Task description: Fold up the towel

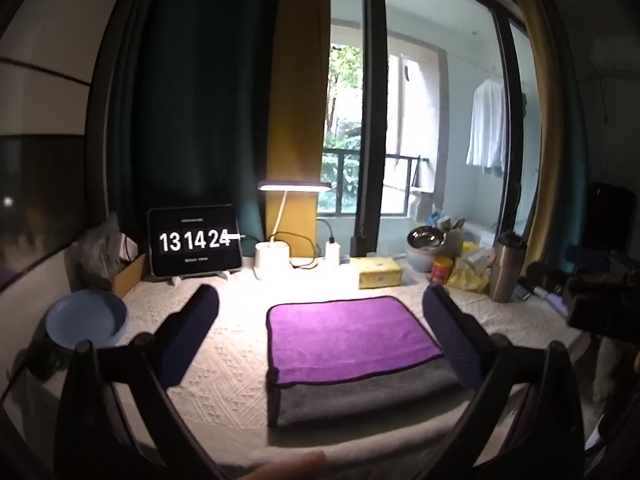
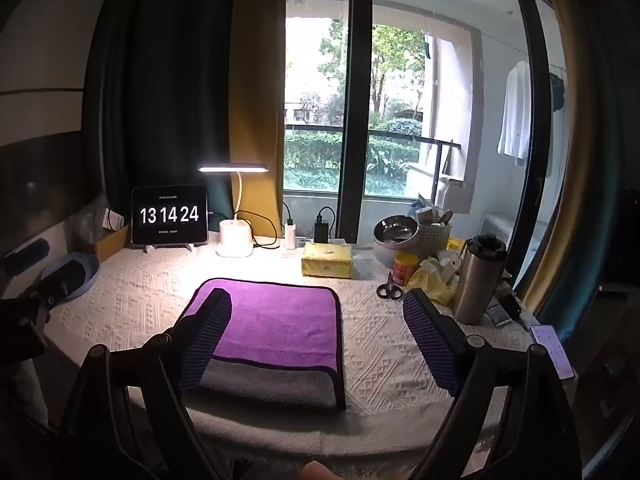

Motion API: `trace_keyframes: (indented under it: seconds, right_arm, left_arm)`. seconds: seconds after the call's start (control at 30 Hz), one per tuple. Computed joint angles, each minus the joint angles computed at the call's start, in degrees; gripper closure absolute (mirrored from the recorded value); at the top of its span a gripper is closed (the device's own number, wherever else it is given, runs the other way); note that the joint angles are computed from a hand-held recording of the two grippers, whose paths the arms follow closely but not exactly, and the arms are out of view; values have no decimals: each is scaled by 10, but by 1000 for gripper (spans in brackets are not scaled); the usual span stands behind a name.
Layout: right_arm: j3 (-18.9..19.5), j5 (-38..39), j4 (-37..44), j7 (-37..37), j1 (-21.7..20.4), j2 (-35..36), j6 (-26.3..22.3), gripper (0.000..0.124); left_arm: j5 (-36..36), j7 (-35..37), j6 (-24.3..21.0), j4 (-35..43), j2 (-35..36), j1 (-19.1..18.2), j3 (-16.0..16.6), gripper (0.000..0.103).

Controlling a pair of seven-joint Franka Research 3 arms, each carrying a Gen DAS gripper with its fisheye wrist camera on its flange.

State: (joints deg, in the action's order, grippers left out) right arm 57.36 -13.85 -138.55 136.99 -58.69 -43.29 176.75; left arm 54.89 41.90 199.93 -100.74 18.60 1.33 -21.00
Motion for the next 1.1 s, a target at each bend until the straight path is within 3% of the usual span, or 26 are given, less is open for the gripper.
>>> trace_keyframes:
  seconds: [0.03, 0.07, 0.13, 0.23, 0.47, 0.53, 0.67, 0.7, 0.8, 0.93, 1.1]
  right_arm:
    - [-2, -1, -1, -2, 3, 3, 0, 34]
    - [-5, -1, -2, -3, 6, 5, 1, 34]
    - [-8, -3, -1, -9, 8, 14, -1, 34]
    - [-1, -10, 9, -11, 4, 12, -10, 34]
    - [-11, -28, 15, -11, 14, 34, -16, 34]
    - [-12, -32, 15, -8, 14, 35, -16, 34]
    - [-13, -39, 16, -3, 14, 37, -16, 34]
    - [-15, -39, 16, -3, 16, 38, -17, 34]
    - [-18, -43, 14, -1, 19, 40, -15, 34]
    - [-23, -46, 12, 0, 25, 41, -16, 34]
    - [-25, -51, 14, 3, 27, 44, -18, 34]
  left_arm:
    - [-8, -1, 5, 2, 2, -5, 6, 0]
    - [-43, 20, 33, -12, -4, -24, 32, 1]
    - [-49, 42, 24, -18, -8, -38, 43, 0]
    - [31, -20, -8, 8, 9, 22, -22, 0]
    - [110, -76, -32, 31, 32, 103, -111, 0]
    - [95, -62, -32, 25, 29, 97, -107, 0]
    - [92, -48, -42, 22, 34, 121, -139, 1]
    - [97, -45, -49, 24, 40, 140, -163, 1]
    - [77, -22, -53, 20, 41, 139, -165, 0]
    - [66, 5, -66, 18, 53, 172, -209, 0]
    - [33, 40, -65, 9, 53, 175, -215, 0]
